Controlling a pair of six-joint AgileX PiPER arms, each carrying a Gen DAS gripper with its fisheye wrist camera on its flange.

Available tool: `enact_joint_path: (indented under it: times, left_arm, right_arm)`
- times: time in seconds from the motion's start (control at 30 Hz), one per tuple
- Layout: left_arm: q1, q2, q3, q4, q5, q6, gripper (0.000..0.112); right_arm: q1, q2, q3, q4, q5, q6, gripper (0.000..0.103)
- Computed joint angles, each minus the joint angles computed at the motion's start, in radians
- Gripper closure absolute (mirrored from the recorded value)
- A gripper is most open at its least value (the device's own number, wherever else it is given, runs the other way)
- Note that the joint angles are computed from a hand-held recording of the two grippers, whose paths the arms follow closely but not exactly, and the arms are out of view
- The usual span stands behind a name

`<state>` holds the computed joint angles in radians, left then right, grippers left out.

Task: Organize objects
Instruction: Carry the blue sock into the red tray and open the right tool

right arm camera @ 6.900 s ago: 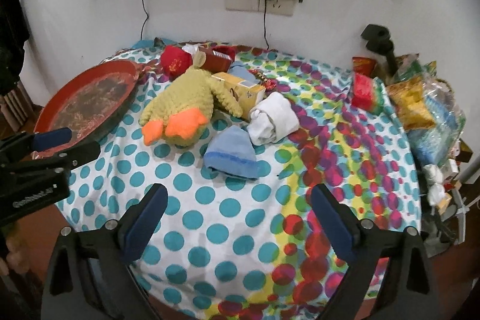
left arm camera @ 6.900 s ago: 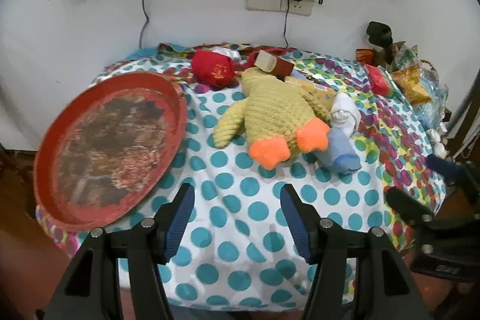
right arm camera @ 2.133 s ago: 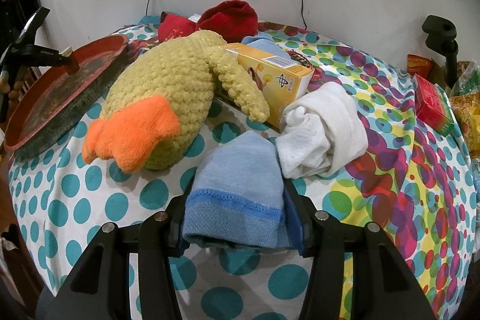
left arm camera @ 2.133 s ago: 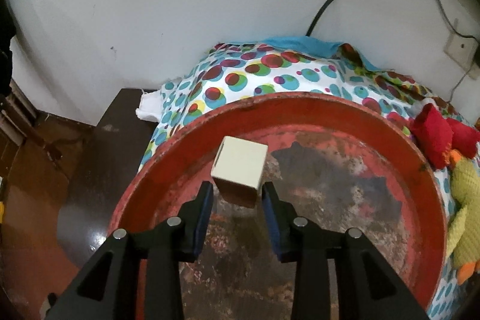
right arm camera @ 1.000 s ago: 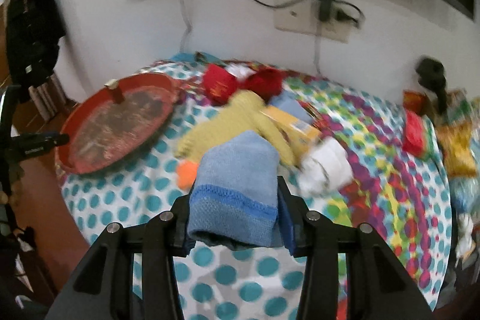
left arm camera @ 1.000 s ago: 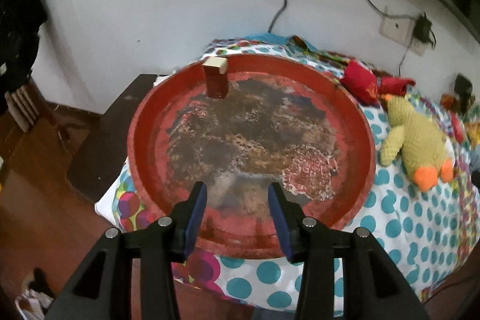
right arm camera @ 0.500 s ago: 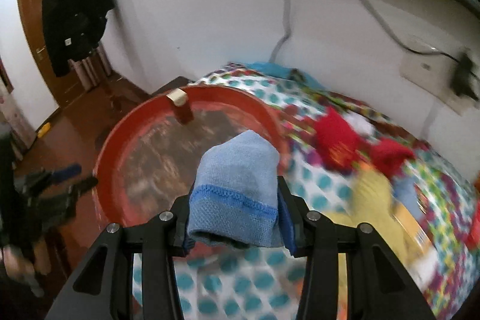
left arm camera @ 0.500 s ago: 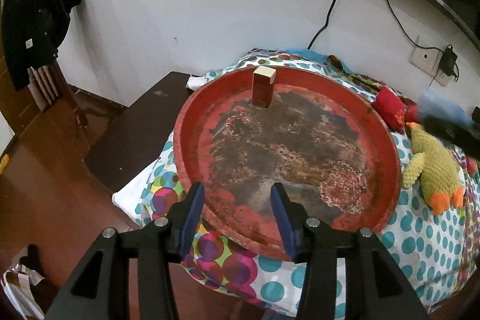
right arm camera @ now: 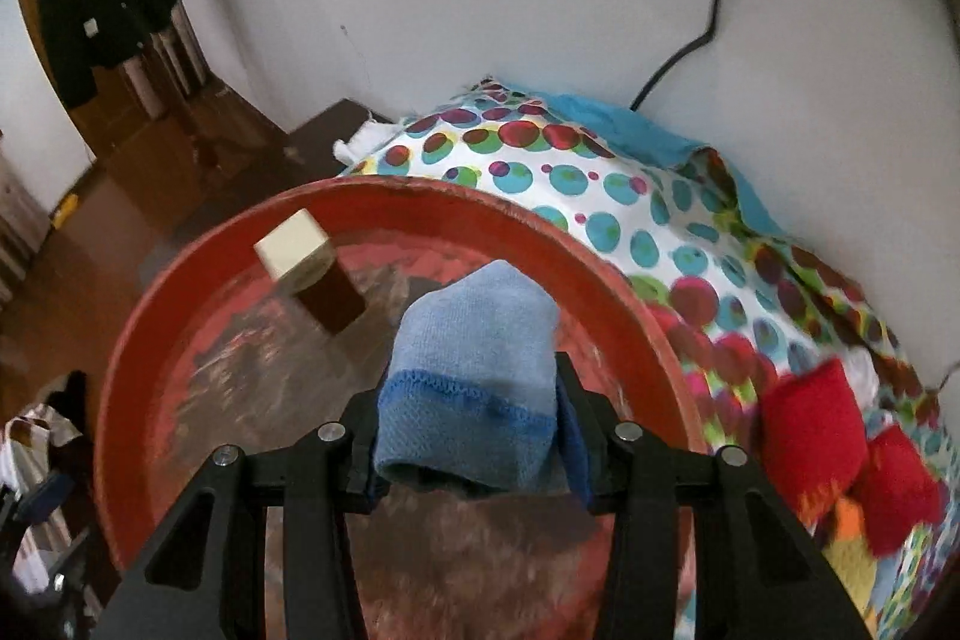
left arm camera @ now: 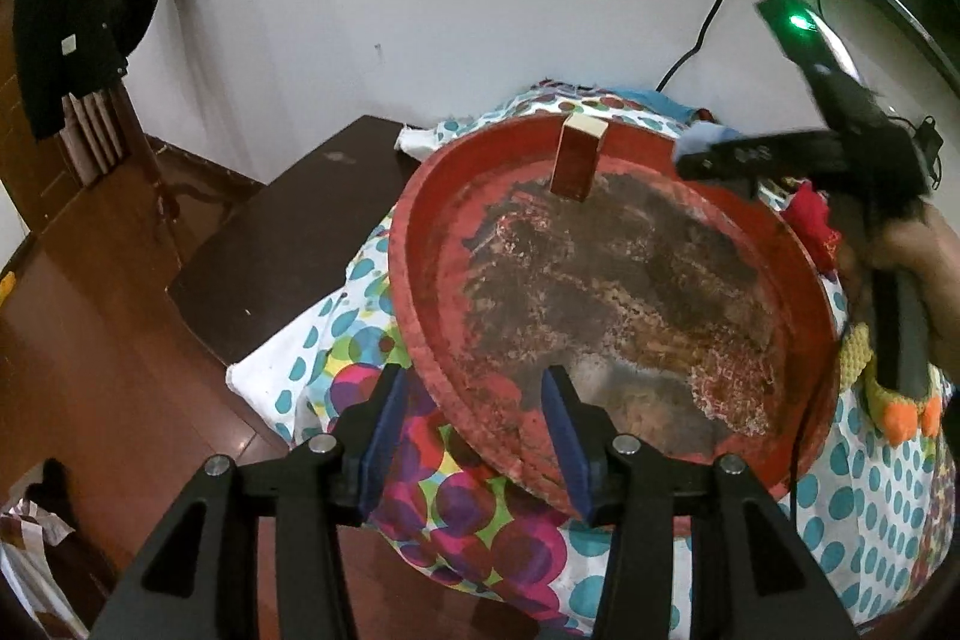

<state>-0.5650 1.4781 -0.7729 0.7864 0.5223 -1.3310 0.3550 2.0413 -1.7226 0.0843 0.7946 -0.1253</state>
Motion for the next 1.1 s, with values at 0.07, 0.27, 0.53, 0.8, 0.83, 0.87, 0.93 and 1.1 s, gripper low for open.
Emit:
enact_joint_path:
  times: [0.07,0.27,0.53,0.8,0.83,0.87,0.93,1.1]
  left_arm:
    - [0.002,0.002,0.001,0.0,-0.004,0.005,0.065]
    - [0.024,0.015,0.003,-0.016,-0.02,0.028,0.065]
    - [0.011,0.008,0.01,0.011,-0.02,0.001,0.065]
    - [-0.065,0.008,-0.01,0.016,-0.009,-0.014,0.065]
    - [-0.08,0.013,-0.016,0.021,0.0,-0.023,0.065]
    - [-0.103,0.016,-0.022,0.034,0.009,-0.038,0.065]
    - [-0.142,0.021,-0.035,0.046,0.021,-0.043,0.065]
    - [-0.229,0.045,-0.069,0.038,0.027,-0.034,0.065]
  right_arm:
    - [0.003,0.067,-0.09,-0.007,0.04,0.017,0.06]
    - [0.003,0.189,-0.253,-0.026,0.128,0.051,0.051]
    - [-0.014,0.116,-0.163,-0.019,0.076,0.065,0.03]
    - [-0.113,-0.316,0.306,0.16,-0.025,-0.124,0.029]
    - [-0.129,-0.368,0.355,0.168,-0.026,-0.138,0.029]
    - [-0.164,-0.442,0.422,0.188,-0.025,-0.164,0.029]
    - [-0.21,-0.536,0.494,0.192,-0.011,-0.179,0.029]
    - [-0.391,-0.763,0.647,0.19,0.042,-0.236,0.028]
